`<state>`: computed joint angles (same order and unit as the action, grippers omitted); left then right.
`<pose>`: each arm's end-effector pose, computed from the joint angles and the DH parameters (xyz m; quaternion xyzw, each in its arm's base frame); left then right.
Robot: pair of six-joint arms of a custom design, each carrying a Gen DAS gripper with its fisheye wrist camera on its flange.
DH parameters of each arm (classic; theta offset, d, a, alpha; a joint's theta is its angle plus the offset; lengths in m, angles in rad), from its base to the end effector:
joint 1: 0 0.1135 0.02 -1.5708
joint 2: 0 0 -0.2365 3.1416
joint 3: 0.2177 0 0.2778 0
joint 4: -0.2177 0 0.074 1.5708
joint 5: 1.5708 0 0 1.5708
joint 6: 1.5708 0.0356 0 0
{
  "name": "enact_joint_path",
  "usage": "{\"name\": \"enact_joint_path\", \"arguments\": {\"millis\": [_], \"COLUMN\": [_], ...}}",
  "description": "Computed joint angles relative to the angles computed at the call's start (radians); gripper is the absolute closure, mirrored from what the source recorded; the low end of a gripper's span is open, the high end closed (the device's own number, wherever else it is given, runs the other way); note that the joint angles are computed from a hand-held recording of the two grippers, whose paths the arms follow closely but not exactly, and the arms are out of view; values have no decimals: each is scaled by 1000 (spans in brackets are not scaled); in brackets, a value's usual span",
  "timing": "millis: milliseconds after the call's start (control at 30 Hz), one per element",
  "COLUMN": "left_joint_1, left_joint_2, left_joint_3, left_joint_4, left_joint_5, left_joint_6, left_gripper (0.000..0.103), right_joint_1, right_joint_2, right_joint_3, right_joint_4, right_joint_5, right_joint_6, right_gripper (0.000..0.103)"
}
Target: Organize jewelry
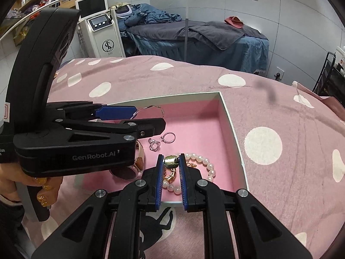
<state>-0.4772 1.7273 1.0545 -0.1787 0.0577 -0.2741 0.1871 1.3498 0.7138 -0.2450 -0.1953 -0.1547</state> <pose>0.3353 -0.1757 0.1426 0.1050 0.9298 -0.1542 0.3174 0.2850 0.0610 0.1474 -0.1918 0.9174 0.0972 0.3350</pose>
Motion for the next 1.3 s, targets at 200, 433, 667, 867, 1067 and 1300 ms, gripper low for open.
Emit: {"name": "enact_joint_path", "arguments": {"millis": [200,433,667,867,1067,1300], "left_joint_1": [0,-4,-5,-17,-118,-404], "left_joint_2": [27,14,-96,-319,-650,-1088], "left_joint_3": [10,-5,-76,-244,-462,-684], "left_joint_4": [0,6,35,99,58,-134], "left_joint_5": [18,8,12,0,-211,-613], "left_joint_6": [-16,-19,-34,-107,-145,-266], "left_gripper": [48,37,25,10,6,6], "right_joint_1": [7,12,6,-13,-39,-132], "right_joint_2": [44,52,-36,-221,-565,-1140], "right_joint_3": [13,-6,-60,-158,-289,-450], "right_joint_4": [13,49,67,57,-65,-405], "right_joint_5": [12,13,-12,-43,-52,-112], "right_joint_6": [0,-1,10,29,44,62], "right_gripper": [90,68,52,30,8,7]}}
